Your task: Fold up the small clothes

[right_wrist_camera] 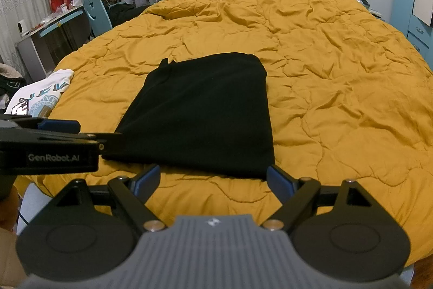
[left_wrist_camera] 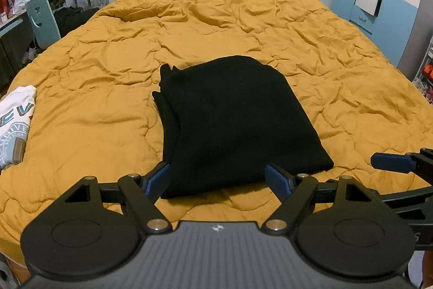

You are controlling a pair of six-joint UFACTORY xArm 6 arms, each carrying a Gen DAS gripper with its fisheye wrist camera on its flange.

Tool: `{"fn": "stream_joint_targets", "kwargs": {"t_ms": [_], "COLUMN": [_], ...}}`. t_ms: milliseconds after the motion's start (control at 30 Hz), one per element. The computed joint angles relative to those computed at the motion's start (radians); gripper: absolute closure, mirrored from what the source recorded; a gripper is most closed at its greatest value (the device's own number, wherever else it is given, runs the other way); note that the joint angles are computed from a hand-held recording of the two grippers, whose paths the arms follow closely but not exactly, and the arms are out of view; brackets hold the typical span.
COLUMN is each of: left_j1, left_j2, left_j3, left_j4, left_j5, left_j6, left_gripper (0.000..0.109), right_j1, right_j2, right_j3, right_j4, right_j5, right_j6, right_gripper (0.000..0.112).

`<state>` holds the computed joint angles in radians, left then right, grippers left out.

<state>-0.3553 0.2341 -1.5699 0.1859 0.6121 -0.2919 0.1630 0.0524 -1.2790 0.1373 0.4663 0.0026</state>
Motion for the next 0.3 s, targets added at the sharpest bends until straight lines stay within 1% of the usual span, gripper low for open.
{"fn": "stream_joint_targets", "kwargs": {"t_ms": [300], "left_j1": [-0.007], "left_j2": [-0.003], "left_j3": [0.009], "left_j4": [0.043], "left_j5": [-0.013], "left_j6": [-0.033], "left_gripper": [0.014], "right_j1": [0.000], "right_j2": [0.000], "right_j3": [0.000], "right_j4": [0.000], "right_j5": [0.000], "right_j6": [0.001], "right_gripper": [0.031]}}
